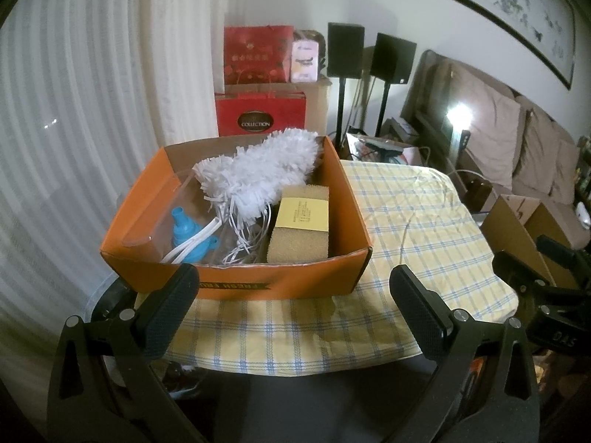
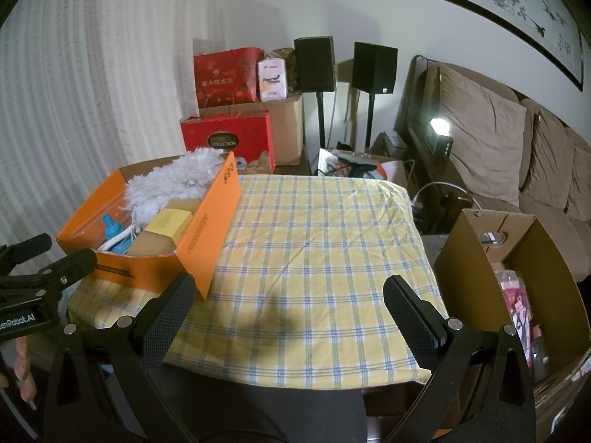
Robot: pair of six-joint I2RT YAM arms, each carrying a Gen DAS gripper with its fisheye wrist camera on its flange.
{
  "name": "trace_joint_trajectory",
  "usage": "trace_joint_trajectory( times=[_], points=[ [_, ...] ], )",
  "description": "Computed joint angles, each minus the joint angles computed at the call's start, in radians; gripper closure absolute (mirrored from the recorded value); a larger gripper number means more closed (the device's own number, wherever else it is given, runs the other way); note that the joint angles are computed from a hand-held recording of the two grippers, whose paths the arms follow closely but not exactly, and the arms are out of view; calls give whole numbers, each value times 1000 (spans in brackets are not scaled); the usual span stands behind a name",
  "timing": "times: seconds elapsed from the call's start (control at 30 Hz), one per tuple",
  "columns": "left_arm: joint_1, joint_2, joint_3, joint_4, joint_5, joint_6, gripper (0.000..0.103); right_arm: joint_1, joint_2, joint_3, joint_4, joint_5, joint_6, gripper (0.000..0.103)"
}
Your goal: Organize objects
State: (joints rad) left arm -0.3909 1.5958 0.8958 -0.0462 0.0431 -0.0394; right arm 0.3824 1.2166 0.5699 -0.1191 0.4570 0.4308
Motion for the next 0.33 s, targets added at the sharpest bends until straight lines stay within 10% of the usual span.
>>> trace_joint_trajectory(
  times=[0.33],
  points=[
    [-8,-2,-7,13,-20,8,0,3,4,1,0,-1,5,0]
  ],
)
